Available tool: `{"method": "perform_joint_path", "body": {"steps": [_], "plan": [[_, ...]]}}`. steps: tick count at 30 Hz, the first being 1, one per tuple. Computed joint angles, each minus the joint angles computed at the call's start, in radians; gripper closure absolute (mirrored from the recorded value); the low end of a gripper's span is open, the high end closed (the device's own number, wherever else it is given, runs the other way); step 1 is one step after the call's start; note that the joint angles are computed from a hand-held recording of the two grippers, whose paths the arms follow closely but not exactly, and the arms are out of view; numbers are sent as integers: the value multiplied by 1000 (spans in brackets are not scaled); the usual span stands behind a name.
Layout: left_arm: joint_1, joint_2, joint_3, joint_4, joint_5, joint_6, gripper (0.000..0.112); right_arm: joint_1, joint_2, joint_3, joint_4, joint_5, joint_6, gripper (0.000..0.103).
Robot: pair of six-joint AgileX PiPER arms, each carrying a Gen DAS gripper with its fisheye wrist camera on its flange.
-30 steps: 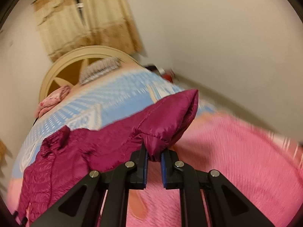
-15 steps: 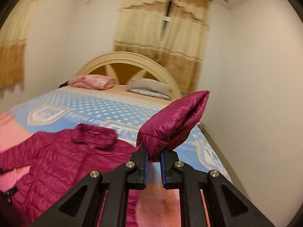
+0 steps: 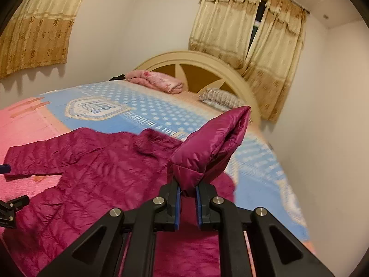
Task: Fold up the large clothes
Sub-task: 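Fold the held sleeve across the jacket body with the right gripper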
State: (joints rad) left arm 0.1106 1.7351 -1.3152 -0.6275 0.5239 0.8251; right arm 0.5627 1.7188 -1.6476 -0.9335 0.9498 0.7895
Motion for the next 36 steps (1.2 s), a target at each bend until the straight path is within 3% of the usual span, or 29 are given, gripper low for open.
{"method": "perform_joint_path", "body": {"steps": [18, 20, 21, 23, 24, 25, 33, 36], "plan": [[-28, 33, -89, 156, -13, -150, 9, -20, 155, 28, 180, -150, 72, 92], [-33, 36, -100, 172, -12, -166, 9, -5, 168, 42, 124, -152, 123, 90], [-35, 36, -103, 181, -14, -173, 9, -3, 167, 54, 106, -165, 142, 85], [-40, 35, -106, 191, -17, -182, 9, -8, 151, 89, 104, -210, 163, 64], [-43, 36, -111, 199, -18, -190, 9, -11, 145, 99, 115, -227, 162, 45], [-46, 37, -113, 209, -20, -201, 9, -9, 134, 117, 100, -242, 190, 34], [-124, 60, -181, 245, -18, -260, 9, -22, 10, 249, 141, -333, 213, 32], [-201, 82, -212, 277, -67, -286, 9, -31, -37, 307, 118, -329, 248, 32]]}}
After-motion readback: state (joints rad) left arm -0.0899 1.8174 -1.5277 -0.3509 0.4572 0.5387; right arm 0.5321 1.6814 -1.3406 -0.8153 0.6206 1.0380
